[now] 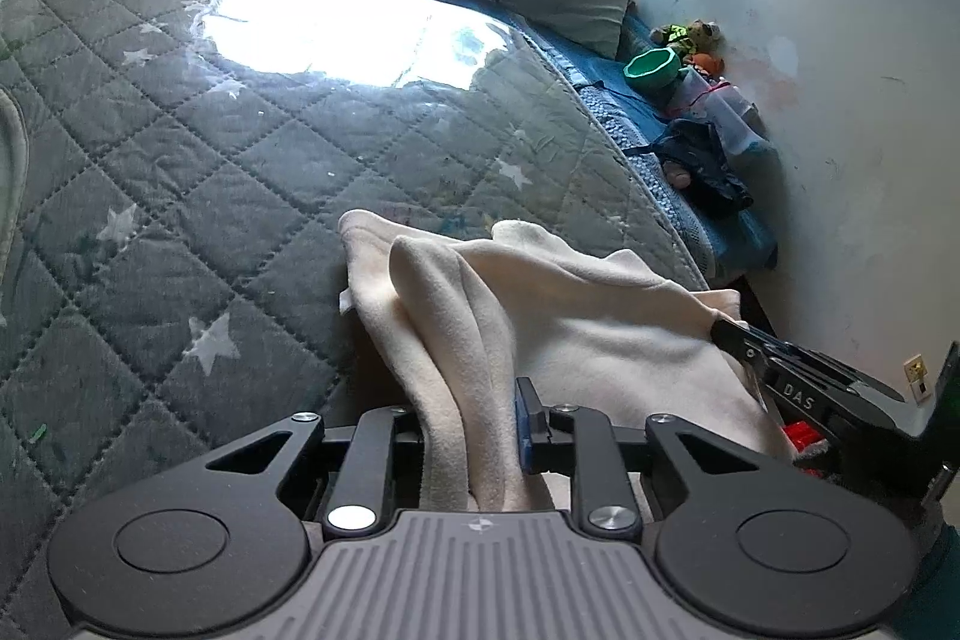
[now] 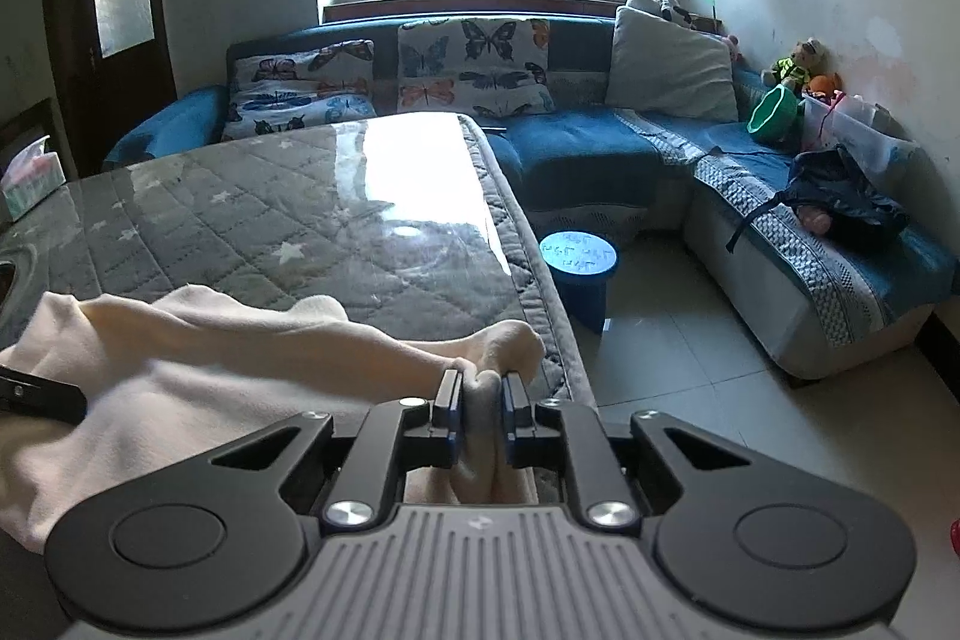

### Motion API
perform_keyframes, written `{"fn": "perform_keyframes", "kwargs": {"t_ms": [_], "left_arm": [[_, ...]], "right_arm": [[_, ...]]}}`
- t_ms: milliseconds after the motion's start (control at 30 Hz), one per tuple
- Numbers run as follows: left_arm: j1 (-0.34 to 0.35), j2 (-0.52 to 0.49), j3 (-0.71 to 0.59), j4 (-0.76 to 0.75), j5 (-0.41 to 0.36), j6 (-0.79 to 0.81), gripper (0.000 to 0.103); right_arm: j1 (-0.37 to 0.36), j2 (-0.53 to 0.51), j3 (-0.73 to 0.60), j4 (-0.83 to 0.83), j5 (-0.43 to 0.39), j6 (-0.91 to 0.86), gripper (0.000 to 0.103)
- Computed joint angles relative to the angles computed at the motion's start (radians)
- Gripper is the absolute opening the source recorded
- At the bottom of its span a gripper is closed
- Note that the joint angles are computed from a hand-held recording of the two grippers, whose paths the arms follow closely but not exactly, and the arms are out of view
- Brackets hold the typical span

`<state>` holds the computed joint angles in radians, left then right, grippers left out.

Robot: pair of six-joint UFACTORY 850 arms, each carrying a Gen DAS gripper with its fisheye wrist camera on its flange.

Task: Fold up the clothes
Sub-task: 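Lower the cream bundle onto the mattress and open both grippers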

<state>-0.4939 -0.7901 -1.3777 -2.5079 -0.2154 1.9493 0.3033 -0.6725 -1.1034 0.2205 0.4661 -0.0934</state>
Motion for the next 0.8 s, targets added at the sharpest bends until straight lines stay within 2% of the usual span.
{"fn": "perform_keyframes", "kwargs": {"t_ms": [100, 200, 300, 433, 567, 600, 700, 800], "left_arm": [[0.004, 0.016, 0.026, -0.002, -0.01, 0.021, 0.024], [0.01, 0.033, 0.05, -0.007, -0.013, 0.04, 0.027], [0.011, 0.053, 0.07, -0.125, 0.0, 0.173, 0.039], [0.018, 0.088, 0.11, -0.335, -0.011, 0.394, 0.045], [0.01, 0.1, 0.112, -0.572, -0.017, 0.651, 0.043], [0.007, 0.097, 0.106, -0.582, -0.019, 0.666, 0.043], [-0.002, 0.082, 0.081, -0.552, -0.022, 0.646, 0.033], [-0.011, 0.054, 0.04, -0.51, -0.014, 0.611, 0.027]], "right_arm": [[0.002, 0.007, 0.008, -0.028, -0.008, 0.015, 0.013], [0.006, 0.019, 0.02, -0.026, -0.015, -0.008, 0.019], [0.009, 0.031, 0.032, -0.014, -0.011, -0.023, 0.02], [0.006, 0.055, 0.05, -0.014, 0.003, -0.017, 0.025], [0.006, 0.063, 0.048, -0.065, 0.01, 0.043, 0.025], [0.01, 0.061, 0.045, -0.085, 0.009, 0.061, 0.025], [0.018, 0.05, 0.026, -0.158, -0.003, 0.121, 0.025], [0.031, 0.033, 0.001, -0.194, -0.017, 0.149, 0.024]]}}
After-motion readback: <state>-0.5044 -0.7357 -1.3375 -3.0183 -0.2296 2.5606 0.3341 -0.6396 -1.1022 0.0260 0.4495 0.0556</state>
